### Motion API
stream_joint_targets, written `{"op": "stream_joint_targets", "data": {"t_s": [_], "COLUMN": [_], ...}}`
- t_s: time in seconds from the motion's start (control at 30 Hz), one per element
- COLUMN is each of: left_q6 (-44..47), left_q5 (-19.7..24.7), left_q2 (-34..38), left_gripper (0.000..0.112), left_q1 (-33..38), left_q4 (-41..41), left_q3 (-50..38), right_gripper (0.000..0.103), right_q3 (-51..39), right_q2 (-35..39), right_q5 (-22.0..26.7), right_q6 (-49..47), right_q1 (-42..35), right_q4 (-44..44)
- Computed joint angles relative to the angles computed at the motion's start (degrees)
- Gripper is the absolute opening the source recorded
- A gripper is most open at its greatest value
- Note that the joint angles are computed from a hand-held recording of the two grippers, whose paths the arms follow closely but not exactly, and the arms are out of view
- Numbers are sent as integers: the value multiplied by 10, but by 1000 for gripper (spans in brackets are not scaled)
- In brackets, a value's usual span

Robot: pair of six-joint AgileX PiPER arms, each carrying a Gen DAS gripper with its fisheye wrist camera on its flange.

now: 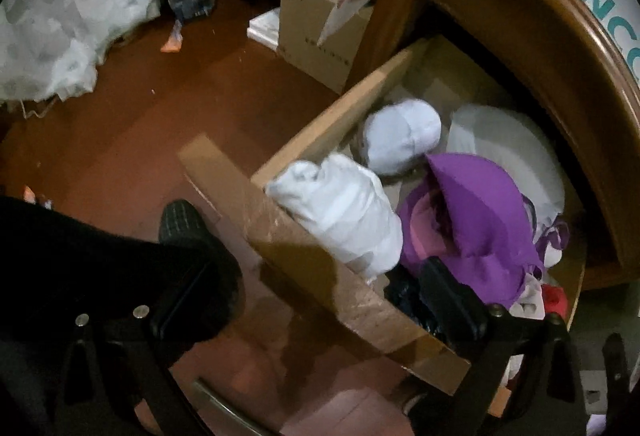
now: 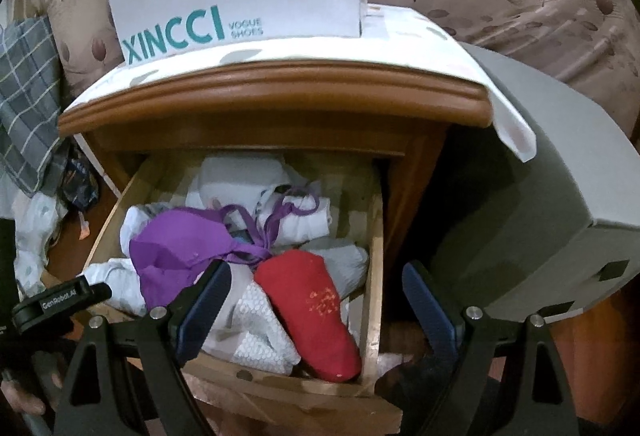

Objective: Take underwear out of drawer
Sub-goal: 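Lower both tools into the drawer toward the purple bra and red item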

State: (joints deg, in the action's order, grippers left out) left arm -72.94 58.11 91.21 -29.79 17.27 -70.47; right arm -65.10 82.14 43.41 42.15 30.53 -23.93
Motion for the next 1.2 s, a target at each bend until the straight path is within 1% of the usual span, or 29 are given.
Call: {"op": "stream_joint_targets", "data": {"t_s": [0.1, 0.13, 0.23, 0.3, 0.4, 0.43, 0.5, 0.6, 0.63, 0.77, 0.97, 1.03, 1.1, 1.2], "left_q6": [-17, -7, 24, 75, 172, 215, 267, 320, 330, 353, 406, 402, 397, 381], "left_q5": [39, 50, 67, 70, 70, 63, 52, 47, 46, 39, 5, 7, 16, 29], "left_q2": [0, 0, 2, 7, 21, 25, 33, 50, 54, 61, 58, 62, 69, 79], "left_gripper": [100, 100, 100, 100, 100, 100, 100, 100, 100, 100, 100, 100, 100, 98], "left_q1": [-21, -28, -45, -50, -39, -27, -13, 16, 22, 22, 46, 53, 51, 29], "left_q4": [53, 65, 93, 110, 95, 73, 37, -24, -34, -28, -89, -96, -85, -26], "left_q3": [-27, -40, -73, -100, -138, -149, -165, -189, -193, -196, -170, -168, -172, -177], "right_gripper": [90, 90, 90, 90, 90, 90, 90, 90, 90, 90, 90, 90, 90, 90], "right_q3": [-8, -14, -29, -36, -62, -73, -92, -118, -126, -166, -213, -223, -237, -250], "right_q2": [13, 20, 34, 37, 54, 63, 83, 113, 124, 166, 217, 230, 247, 262], "right_q5": [10, 15, 33, 39, 66, 75, 91, 107, 111, 137, 164, 173, 186, 191], "right_q6": [-24, -44, -93, -112, -147, -168, -201, -244, -256, -316, -351, -354, -355, -362], "right_q1": [-1, -5, -20, -26, -27, -32, -46, -64, -67, -80, -88, -81, -81, -83], "right_q4": [14, 29, 72, 81, 80, 89, 118, 155, 162, 194, 206, 193, 189, 188]}}
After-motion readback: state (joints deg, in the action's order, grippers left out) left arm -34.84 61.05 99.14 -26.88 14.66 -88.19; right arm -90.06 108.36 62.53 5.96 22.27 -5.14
